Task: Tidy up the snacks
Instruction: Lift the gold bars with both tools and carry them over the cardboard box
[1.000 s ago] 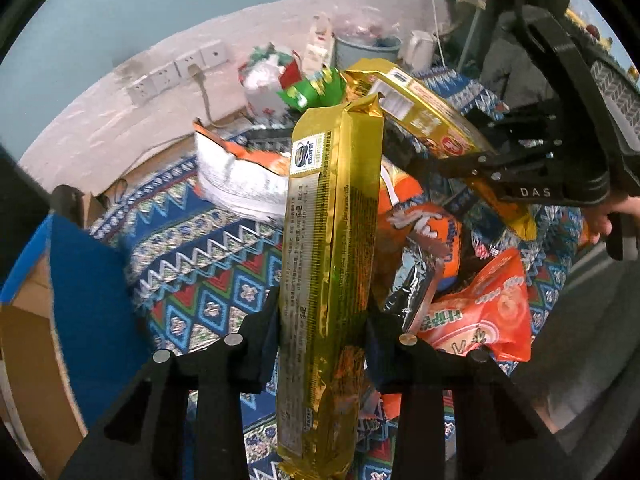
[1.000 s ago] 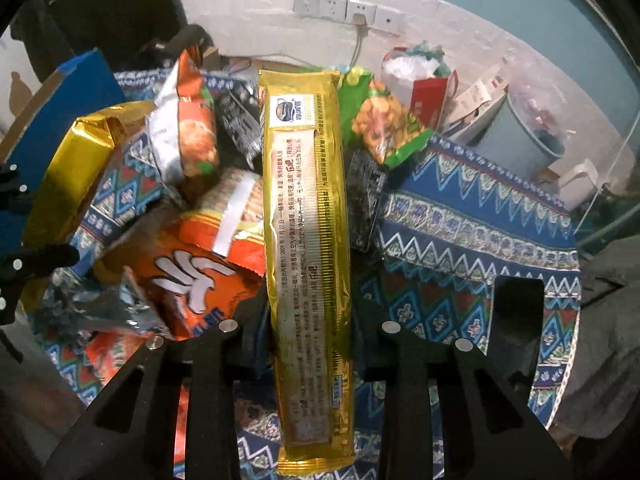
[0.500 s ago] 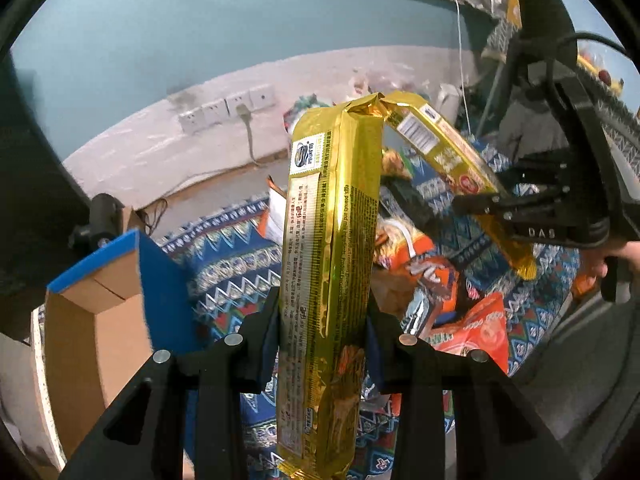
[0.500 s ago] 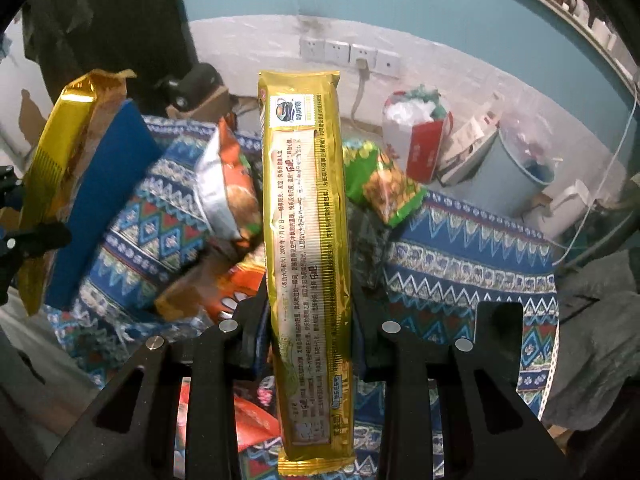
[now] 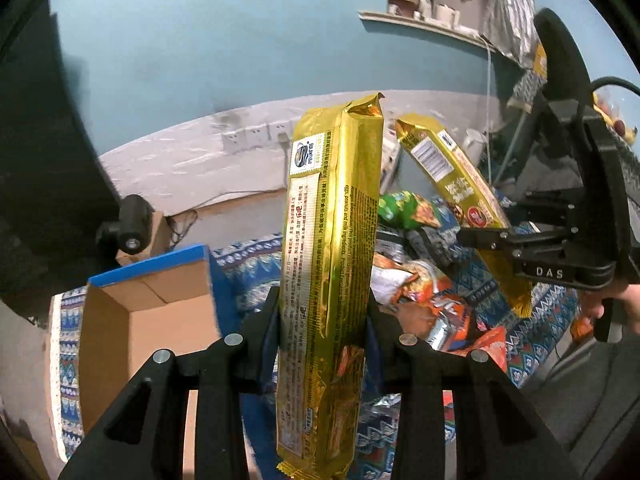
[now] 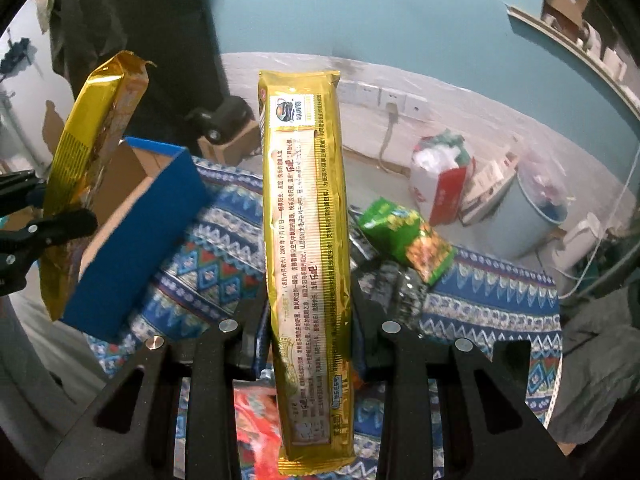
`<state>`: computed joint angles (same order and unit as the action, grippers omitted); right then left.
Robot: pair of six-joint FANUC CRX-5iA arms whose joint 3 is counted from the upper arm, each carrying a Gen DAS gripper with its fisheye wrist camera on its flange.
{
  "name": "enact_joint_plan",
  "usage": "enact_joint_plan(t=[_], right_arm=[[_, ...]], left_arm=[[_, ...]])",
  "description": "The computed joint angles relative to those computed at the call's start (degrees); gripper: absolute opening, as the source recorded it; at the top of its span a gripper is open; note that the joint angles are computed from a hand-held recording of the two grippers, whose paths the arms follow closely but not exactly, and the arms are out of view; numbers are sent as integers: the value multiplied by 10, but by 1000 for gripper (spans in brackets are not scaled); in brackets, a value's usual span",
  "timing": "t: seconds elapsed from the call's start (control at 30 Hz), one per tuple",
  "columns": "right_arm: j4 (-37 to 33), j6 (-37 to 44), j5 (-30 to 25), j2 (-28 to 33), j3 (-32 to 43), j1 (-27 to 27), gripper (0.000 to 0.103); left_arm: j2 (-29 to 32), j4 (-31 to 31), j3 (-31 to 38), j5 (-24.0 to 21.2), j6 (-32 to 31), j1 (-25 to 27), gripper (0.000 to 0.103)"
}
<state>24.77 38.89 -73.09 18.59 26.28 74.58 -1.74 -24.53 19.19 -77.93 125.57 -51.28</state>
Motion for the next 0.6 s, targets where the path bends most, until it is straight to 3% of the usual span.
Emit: enact_joint_plan(t=[0.37, 0.6], right_arm=[[-25, 58, -23, 92, 142, 0, 30], [-50, 104, -67, 187, 298, 0, 30]], left_arm=[[-50, -25, -40, -18, 41, 18, 37], [-89, -32, -81, -32, 66, 38, 37]])
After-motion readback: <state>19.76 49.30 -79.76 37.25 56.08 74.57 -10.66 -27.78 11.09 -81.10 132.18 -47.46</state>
